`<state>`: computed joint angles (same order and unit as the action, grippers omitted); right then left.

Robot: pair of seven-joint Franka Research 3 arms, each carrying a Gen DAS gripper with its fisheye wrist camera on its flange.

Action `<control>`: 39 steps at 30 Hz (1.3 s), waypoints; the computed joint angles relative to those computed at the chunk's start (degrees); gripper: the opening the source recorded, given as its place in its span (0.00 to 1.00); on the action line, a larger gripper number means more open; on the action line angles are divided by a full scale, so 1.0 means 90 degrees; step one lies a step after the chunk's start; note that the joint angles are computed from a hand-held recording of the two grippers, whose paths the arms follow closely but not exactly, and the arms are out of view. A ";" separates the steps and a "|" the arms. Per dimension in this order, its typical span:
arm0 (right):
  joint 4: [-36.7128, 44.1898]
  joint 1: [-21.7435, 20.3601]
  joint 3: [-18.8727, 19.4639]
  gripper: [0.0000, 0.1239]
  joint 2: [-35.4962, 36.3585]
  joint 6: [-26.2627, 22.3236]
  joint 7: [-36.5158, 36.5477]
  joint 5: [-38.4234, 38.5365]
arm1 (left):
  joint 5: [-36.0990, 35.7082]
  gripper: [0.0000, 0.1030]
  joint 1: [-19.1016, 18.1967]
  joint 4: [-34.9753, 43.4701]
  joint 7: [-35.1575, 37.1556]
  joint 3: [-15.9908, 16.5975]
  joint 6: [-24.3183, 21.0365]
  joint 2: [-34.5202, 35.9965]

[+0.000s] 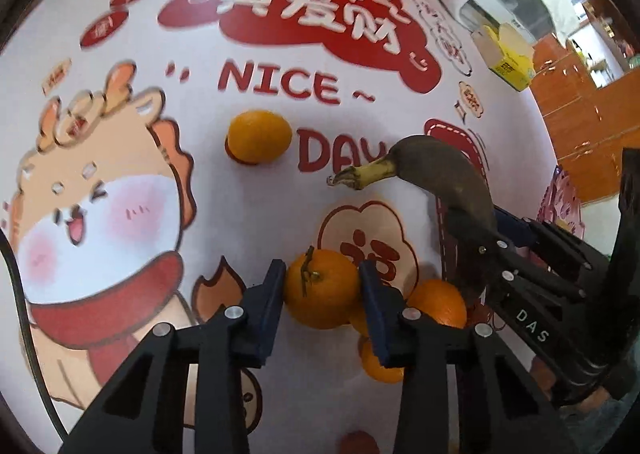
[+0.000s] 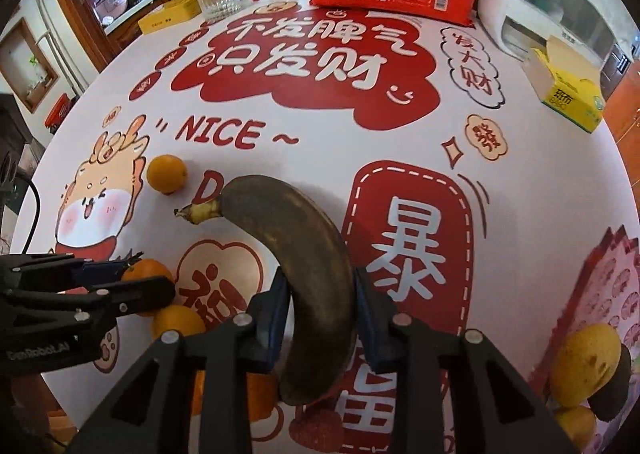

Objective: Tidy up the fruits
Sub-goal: 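Grasp a mandarin with the left tool while the right tool grasps the banana, then carry the mandarin and banana to the pink bowl and open both tools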

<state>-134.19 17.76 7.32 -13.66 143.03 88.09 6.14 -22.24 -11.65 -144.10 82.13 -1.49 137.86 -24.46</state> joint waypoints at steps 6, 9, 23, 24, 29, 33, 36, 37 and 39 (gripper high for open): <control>-0.0221 0.0058 -0.0063 0.25 -0.0511 0.0085 -0.0147 0.0382 | 0.0649 0.34 0.0024 0.0028 -0.0291 -0.0227 0.0105 -0.0509; -0.0341 0.0088 -0.0082 0.25 -0.0839 0.0121 -0.0220 0.0574 | 0.0899 0.34 -0.0028 0.0069 -0.0462 -0.0257 0.0127 -0.0782; -0.1170 -0.0631 -0.0214 0.25 -0.3114 0.0098 0.0058 0.0732 | 0.1273 0.34 -0.0969 0.0768 -0.0801 -0.0477 0.0403 -0.1297; -0.1223 -0.0756 -0.0221 0.25 -0.3276 0.0061 0.0121 0.0686 | 0.1280 0.34 -0.1046 0.0853 -0.0806 -0.0523 0.0451 -0.1247; -0.1469 -0.1611 -0.0240 0.25 -0.3926 -0.0103 0.0552 0.0292 | 0.1318 0.34 -0.1457 0.1527 -0.0625 -0.0754 0.0711 -0.0632; -0.1543 -0.2335 -0.0187 0.25 -0.4036 -0.0192 0.0962 -0.0112 | 0.1443 0.34 -0.1616 0.2043 -0.0497 -0.1002 0.0678 0.0025; -0.1618 -0.2794 -0.0204 0.25 -0.3997 -0.0225 0.1241 -0.0424 | 0.1507 0.34 -0.1647 0.2320 -0.0510 -0.1187 0.0586 0.0510; -0.1648 -0.2959 -0.0213 0.25 -0.3937 -0.0211 0.1336 -0.0534 | 0.1582 0.34 -0.1628 0.2423 -0.0556 -0.1273 0.0550 0.0704; -0.1708 -0.3083 -0.0296 0.25 -0.3850 -0.0169 0.1429 -0.0623 | 0.1753 0.34 -0.1583 0.2545 -0.0657 -0.1419 0.0549 0.0969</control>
<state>-149.56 -9.98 4.66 -48.31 141.50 100.95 0.53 -6.46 -25.90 -121.20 76.21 -14.26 142.80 -15.74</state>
